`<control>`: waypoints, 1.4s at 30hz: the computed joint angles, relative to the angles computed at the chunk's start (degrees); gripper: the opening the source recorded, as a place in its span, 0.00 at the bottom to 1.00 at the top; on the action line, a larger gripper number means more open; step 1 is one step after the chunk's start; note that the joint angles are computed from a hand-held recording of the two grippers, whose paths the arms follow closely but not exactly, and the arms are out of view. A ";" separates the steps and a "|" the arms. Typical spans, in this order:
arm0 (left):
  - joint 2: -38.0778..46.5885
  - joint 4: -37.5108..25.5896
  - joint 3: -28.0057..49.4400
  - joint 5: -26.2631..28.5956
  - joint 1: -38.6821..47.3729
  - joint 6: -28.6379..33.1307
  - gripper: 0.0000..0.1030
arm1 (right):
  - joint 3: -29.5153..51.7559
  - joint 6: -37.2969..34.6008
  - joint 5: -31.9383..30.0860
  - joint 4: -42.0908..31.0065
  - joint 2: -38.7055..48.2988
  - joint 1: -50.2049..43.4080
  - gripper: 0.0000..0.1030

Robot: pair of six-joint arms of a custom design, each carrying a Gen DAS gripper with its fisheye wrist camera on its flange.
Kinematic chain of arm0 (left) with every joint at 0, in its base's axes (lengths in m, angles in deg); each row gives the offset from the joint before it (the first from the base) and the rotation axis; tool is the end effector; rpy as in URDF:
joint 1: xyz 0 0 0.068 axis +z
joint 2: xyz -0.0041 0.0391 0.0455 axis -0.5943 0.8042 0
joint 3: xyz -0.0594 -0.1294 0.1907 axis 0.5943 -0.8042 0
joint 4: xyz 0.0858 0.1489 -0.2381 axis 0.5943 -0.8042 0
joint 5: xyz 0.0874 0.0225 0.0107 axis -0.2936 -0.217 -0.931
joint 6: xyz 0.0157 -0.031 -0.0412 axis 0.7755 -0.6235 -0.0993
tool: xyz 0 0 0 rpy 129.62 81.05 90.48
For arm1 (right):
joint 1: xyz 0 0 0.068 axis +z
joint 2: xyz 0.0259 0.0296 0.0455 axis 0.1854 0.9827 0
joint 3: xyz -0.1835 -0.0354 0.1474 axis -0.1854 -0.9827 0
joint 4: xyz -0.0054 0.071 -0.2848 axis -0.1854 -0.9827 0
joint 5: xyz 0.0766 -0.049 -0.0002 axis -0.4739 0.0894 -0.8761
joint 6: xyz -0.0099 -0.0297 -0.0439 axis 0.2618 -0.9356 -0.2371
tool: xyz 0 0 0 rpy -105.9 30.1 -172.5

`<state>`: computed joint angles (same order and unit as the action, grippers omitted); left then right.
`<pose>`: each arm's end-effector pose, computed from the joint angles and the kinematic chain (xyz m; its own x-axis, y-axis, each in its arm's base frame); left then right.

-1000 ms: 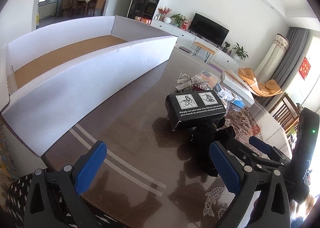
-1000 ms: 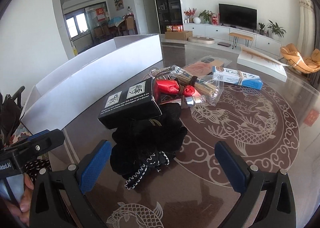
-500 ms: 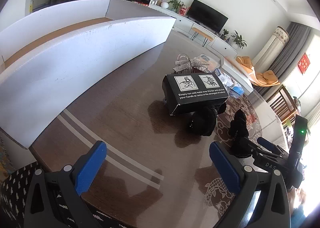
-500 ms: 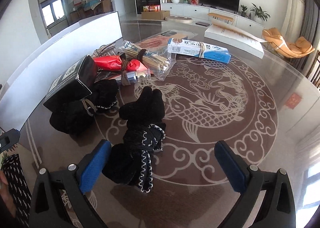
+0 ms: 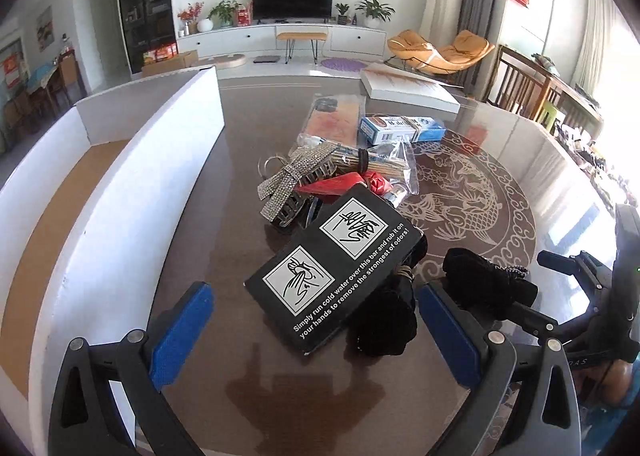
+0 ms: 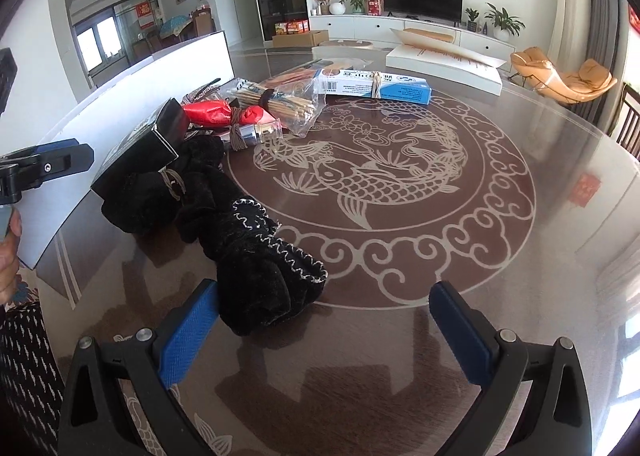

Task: Organize objects
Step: 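Reach the left tool to the black soap box and close on it, then carry the soap box into the bin with left tool while right tool carries black bundle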

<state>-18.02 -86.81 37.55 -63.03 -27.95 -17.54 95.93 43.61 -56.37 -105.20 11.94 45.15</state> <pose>0.1928 0.0219 0.1650 -0.7791 0.0565 -0.6243 0.1088 0.9930 -0.0460 0.1929 0.1291 0.1615 -0.7158 -0.2750 -0.6419 -0.4043 0.9127 0.0598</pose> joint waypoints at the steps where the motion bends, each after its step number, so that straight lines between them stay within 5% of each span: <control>1: 4.75 1.35 1.96 0.93 0.34 1.65 1.00 | 0.03 0.19 0.74 -0.10 -0.07 0.31 1.00; 7: 22.02 5.79 9.23 1.68 -0.67 1.26 1.00 | 0.11 -0.03 0.83 -0.17 0.17 0.30 1.00; 9: 22.23 6.68 8.61 1.24 -2.13 0.68 0.80 | 0.35 -0.08 1.30 -0.21 0.69 0.67 1.00; 10: 21.06 7.25 7.53 -0.64 -3.57 0.00 0.62 | 0.54 -0.11 1.58 -0.25 1.04 0.87 1.00; 15: 9.15 3.32 0.29 -1.76 -3.42 -5.12 0.57 | 0.23 -0.19 1.84 -0.31 0.52 0.81 1.00; 20: -7.11 -6.65 -6.85 -0.73 4.60 -6.49 0.57 | -0.06 0.14 1.85 -0.32 -0.17 0.23 1.00; 27: -3.23 -4.66 -8.01 -6.67 1.89 -8.41 0.59 | 0.05 0.26 2.55 -0.53 -0.12 0.52 1.00; 34: 2.90 -3.26 -7.36 -12.16 -0.54 -12.52 1.00 | -0.33 0.90 1.87 -0.42 -0.57 -0.48 1.00; 42: 2.39 -4.07 -7.35 -12.83 -0.76 -14.52 1.00 | 1.21 0.91 4.91 -1.29 2.13 1.41 1.00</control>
<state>-15.64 -90.88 30.20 -75.86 -28.72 -32.06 97.14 44.52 -51.46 -106.49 14.07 46.56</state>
